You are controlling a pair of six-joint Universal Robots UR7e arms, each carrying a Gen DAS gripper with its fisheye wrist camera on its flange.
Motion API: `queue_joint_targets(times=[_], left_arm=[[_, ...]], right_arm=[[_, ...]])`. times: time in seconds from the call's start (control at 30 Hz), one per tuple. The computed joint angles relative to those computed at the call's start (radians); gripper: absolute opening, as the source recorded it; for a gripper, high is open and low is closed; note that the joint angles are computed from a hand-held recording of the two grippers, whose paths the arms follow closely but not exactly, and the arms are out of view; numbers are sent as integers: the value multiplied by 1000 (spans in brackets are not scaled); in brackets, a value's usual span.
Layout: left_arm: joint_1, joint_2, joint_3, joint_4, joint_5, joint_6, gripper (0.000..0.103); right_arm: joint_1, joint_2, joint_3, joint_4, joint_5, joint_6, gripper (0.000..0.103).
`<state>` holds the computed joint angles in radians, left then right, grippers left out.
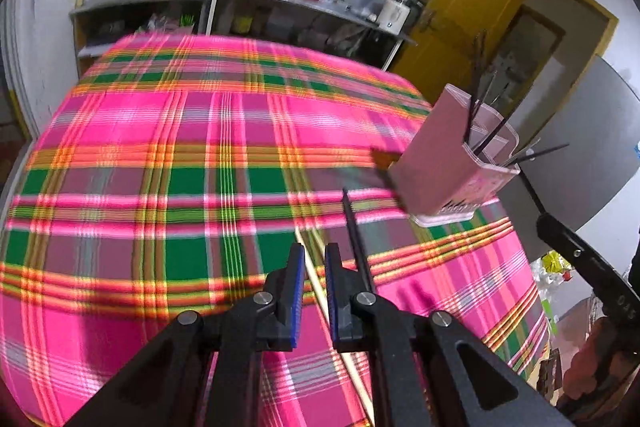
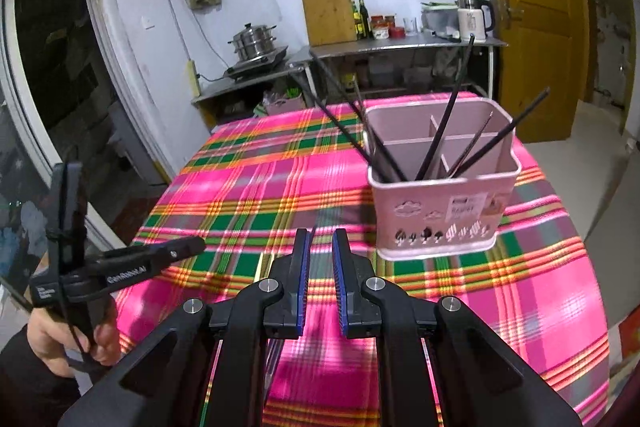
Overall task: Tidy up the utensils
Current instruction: 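Move both open tools back down to the light wooden chopsticks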
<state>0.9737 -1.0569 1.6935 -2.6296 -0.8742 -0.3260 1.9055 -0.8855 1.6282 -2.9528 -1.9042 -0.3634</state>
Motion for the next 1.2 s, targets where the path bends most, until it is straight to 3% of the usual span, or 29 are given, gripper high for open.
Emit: queue_joint_targets(times=[0.7,0.97,1.2], left_arm=[[49,108,-75,105,-2,-71,9],[36,134,-73,67,64,0,10],[45,90,-39,79,67,19,6]], right_arm=[[-31,15,3,39,7,19,12],[-34,18,0,44,6,25,12],[-28,33,-7,62,14,19,12]])
